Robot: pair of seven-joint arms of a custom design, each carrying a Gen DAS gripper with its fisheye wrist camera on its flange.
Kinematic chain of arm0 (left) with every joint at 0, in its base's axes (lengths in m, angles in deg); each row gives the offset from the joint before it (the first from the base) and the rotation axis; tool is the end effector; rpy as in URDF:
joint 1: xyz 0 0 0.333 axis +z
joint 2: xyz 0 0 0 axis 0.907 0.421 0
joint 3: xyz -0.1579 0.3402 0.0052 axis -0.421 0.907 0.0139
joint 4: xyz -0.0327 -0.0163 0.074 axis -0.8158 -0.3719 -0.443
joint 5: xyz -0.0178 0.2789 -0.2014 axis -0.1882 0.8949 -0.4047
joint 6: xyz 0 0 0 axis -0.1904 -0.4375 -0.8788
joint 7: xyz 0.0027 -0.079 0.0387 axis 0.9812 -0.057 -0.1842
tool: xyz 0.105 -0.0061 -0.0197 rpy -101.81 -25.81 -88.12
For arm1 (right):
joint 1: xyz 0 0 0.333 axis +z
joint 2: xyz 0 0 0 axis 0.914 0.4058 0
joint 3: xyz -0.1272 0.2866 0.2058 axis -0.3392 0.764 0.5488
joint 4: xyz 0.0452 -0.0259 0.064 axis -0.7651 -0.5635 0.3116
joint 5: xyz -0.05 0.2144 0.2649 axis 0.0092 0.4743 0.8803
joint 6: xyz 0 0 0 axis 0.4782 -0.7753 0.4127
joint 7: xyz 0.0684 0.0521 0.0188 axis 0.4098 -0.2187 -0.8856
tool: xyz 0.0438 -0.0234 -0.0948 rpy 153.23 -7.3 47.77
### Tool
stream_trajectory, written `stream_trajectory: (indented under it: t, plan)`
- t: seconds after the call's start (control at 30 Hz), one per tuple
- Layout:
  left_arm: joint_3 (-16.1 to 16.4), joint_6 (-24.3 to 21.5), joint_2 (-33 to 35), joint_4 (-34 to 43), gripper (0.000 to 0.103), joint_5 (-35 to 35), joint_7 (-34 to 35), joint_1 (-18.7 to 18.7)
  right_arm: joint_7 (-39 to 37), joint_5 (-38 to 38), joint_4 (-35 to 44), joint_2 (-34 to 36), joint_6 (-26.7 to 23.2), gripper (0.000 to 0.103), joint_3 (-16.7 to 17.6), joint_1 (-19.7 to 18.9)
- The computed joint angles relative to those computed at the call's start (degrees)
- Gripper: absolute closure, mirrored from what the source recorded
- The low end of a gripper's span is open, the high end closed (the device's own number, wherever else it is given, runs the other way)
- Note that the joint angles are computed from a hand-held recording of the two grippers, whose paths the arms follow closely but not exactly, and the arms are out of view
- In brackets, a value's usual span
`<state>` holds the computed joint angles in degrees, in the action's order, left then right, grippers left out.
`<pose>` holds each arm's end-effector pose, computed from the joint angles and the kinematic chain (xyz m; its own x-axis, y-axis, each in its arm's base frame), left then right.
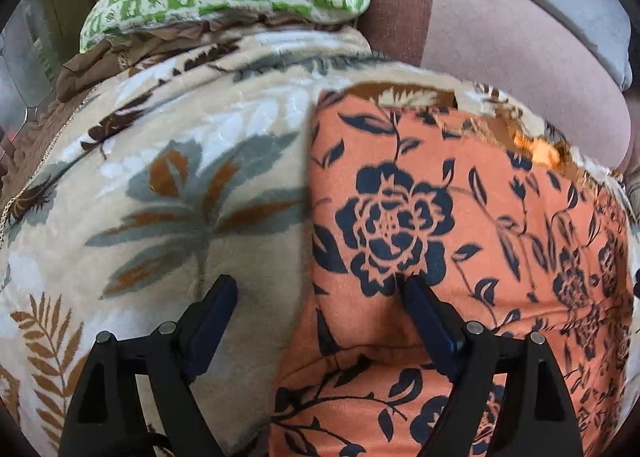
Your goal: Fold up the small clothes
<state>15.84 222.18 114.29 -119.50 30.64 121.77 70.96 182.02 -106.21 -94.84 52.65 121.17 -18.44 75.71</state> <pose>0.6924 -0.0302 0.5034 -0.4398 -0.8969 0.0465 -0.7962 0.3654 -0.4823 0.4896 0.1251 0.5385 -0.6464 -0.7065 -0.2881 -0.5627 0.6965 -0.4453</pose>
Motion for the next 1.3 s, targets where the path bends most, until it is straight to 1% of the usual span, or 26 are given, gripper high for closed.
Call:
stream_trajectory:
  t: [0.1, 0.17, 0.2, 0.27, 0.3, 0.33, 0.37, 0.43, 0.5, 0.53, 0.57, 0.6, 0.63, 0.67, 0.7, 0.77, 0.8, 0.87, 0.97, 1.07, 1.1, 1.13, 1.2, 1.23, 1.27, 1.3]
  plan:
    - [-1.0, 4.2, -0.7, -1.9, 0.017, -1.9, 2.4, 0.7, 2.7, -4.4, 1.9, 0.6, 1.9, 0.015, -0.8, -1.2]
    - [1.3, 2.4, 0.5, -0.9, 0.016, 2.8, -0.2, -1.6, 0.2, -1.8, 3.0, 2.6, 4.4, 0.015, -1.9, -1.9]
    - [0.7, 4.3, 0.5, -2.0, 0.014, 2.0, 0.2, -1.0, -0.8, -1.0, 2.8, 2.7, 4.5, 0.015, -2.2, -1.9]
    - [0.2, 6.9, -0.1, -3.8, 0.013, 1.9, 1.0, -0.7, -3.7, -0.2, 5.4, 5.2, -0.4, 0.018, -2.6, -1.7]
    - [0.1, 6.9, -0.1, -3.7, 0.013, 2.0, 1.0, -0.5, -4.5, -0.6, 6.7, 6.1, -3.8, 0.030, -2.7, -1.3]
    - [0.0, 6.4, -0.1, -3.5, 0.013, 2.1, 0.9, -0.5, -8.3, 1.4, 8.5, 8.0, -6.0, 0.069, -2.7, -1.1]
    - [0.0, 5.6, 0.1, -2.9, 0.013, 2.2, 0.8, -0.5, -9.8, 2.0, 9.2, 8.5, -7.5, 0.085, -2.8, -0.6]
    - [-0.1, 4.8, 0.5, -2.1, 0.011, 2.5, 1.1, -0.4, -9.4, -3.9, 12.6, 9.0, -14.5, 0.094, -2.8, 1.8]
    - [-0.6, 5.9, 0.5, -2.6, 0.011, 1.9, 2.2, 0.1, -6.8, -13.2, 16.3, 9.6, -23.7, 0.095, -2.8, 5.3]
    - [-0.9, 7.0, 0.3, -3.3, 0.010, 1.3, 2.7, 0.4, -5.9, -15.0, 17.0, 9.7, -26.1, 0.095, -2.4, 5.5]
    - [-0.9, 7.6, 0.3, -3.6, 0.010, 1.2, 2.9, 0.3, -6.9, -13.0, 16.9, 10.1, -26.8, 0.095, -2.7, 5.0]
    - [-0.6, 8.5, 0.2, -4.1, 0.010, 1.5, 2.6, 0.0, -9.3, -7.8, 16.0, 10.3, -25.1, 0.095, -3.2, 3.7]
    - [-0.3, 8.6, 0.0, -4.4, 0.010, 1.9, 2.1, -0.3, -8.7, -5.2, 13.1, 9.1, -20.7, 0.094, -3.6, 2.8]
    - [-0.1, 8.0, 0.0, -4.1, 0.010, 2.3, 1.4, -0.5, -6.3, -6.4, 10.8, 7.8, -17.3, 0.094, -3.9, 2.5]
    - [-0.1, 7.1, 0.2, -3.4, 0.010, 2.4, 1.2, -0.5, -2.3, -8.7, 7.5, 5.6, -11.3, 0.089, -4.3, 2.0]
    - [-0.4, 7.2, 0.4, -3.3, 0.008, 2.1, 1.6, -0.1, 1.0, -8.4, 4.2, 3.0, -3.6, 0.040, -4.6, 0.4]
    - [-0.6, 7.7, 0.4, -3.6, 0.008, 1.8, 1.9, 0.1, 2.5, -8.8, 4.0, 2.6, -2.6, 0.002, -5.2, 0.7]
    - [-1.0, 9.0, 0.2, -4.4, 0.008, 1.2, 2.6, 0.4, 7.9, -14.9, 3.9, 1.9, -0.6, 0.000, -3.5, -1.5]
    - [-1.1, 9.1, 0.2, -4.4, 0.007, 1.0, 2.6, 0.4, 0.1, -9.2, 4.7, 2.4, 1.6, 0.001, -3.5, -2.1]
    - [-1.3, 9.2, 0.2, -4.5, 0.007, 0.5, 3.0, 0.6, -4.4, -5.7, 6.6, 4.6, -0.9, 0.002, -3.1, -1.8]
    - [-1.4, 9.2, 0.2, -4.5, 0.007, 0.4, 3.2, 0.7, -7.1, -2.6, 7.1, 5.5, -1.9, 0.015, -3.1, -1.6]
    - [-1.4, 9.2, 0.2, -4.5, 0.007, 0.2, 3.3, 0.8, -11.6, 1.7, 9.2, 7.6, -5.5, 0.047, -2.9, -1.4]
    - [-1.5, 9.2, 0.2, -4.5, 0.007, -0.1, 3.6, 0.9, -13.2, 1.8, 10.5, 9.3, -7.8, 0.082, -3.3, -0.5]
    - [-1.5, 9.2, 0.3, -4.5, 0.007, -0.2, 3.7, 0.9, -14.1, 0.2, 12.8, 10.0, -11.3, 0.091, -3.2, 0.6]
    - [-1.6, 9.3, 0.3, -4.4, 0.006, -0.3, 3.9, 1.0, -14.0, -1.9, 14.2, 10.4, -13.8, 0.095, -3.3, 1.6]
    - [-1.6, 9.4, 0.3, -4.6, 0.006, -0.4, 3.9, 0.9, -12.7, -6.5, 16.8, 10.8, -19.1, 0.096, -3.2, 3.4]
